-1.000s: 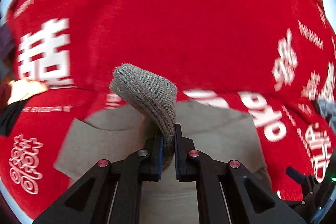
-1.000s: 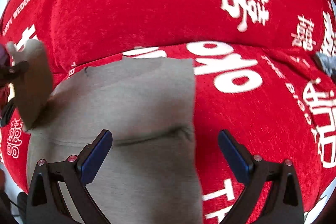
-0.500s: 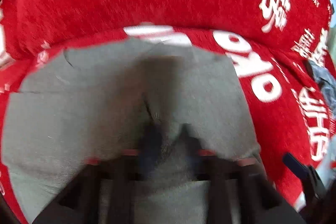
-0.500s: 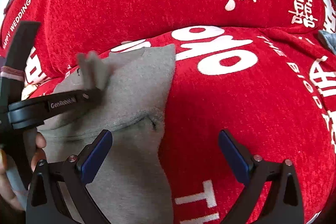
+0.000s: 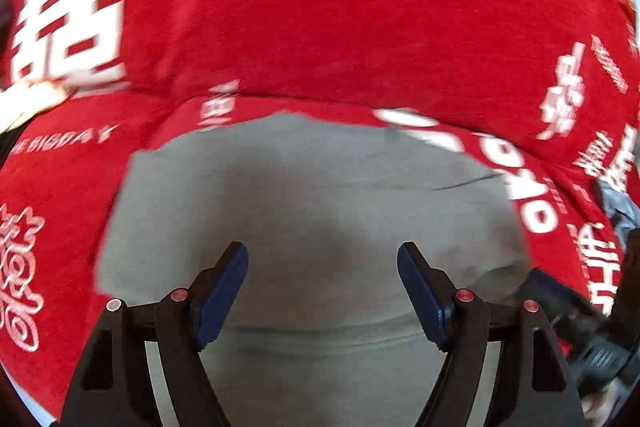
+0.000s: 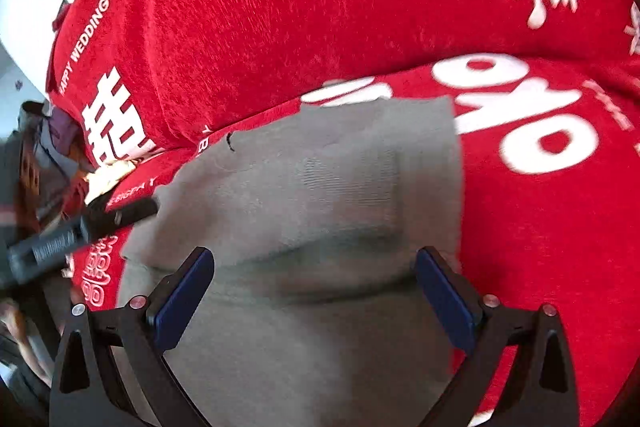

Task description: Fold small clothes

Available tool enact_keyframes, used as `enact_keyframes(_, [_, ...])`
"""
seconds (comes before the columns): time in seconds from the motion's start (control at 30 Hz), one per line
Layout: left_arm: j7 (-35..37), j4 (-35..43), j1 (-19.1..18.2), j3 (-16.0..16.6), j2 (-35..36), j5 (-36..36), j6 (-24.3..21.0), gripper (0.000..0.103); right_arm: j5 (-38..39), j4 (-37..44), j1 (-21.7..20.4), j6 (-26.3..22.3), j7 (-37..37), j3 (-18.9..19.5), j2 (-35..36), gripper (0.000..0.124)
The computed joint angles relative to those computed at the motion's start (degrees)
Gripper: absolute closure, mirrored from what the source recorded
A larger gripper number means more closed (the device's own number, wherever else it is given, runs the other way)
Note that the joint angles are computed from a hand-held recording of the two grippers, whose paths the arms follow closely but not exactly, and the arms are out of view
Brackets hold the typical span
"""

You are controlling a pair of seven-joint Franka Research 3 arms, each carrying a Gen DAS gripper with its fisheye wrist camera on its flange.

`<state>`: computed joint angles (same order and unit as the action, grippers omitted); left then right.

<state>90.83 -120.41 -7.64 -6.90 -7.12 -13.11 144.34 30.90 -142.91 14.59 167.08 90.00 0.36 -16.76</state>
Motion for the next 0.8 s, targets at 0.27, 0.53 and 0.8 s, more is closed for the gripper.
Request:
enact_keyframes(0.27, [-2.34,-3.03,2.86,1.42,0.89,2.56,0.39,0.025,14.21,6.28,3.82,-2.38,-9.22,-3.41,6.47,0.045])
enact_keyframes(0.53, [0.26,-4.36,3.01,1.87,-0.26,0.36,3.29,0.025,-2.33,6.23,-3.63,3.06,5.93,2.84,6.74,0.116])
enact_keyframes(0.8, [-3.59,-2.45,4.29,0.41,3.27,8.6,2.5,0.025,-4.43,6.94,-3.9,-3.05,9.1,0.18,9.01,0.113])
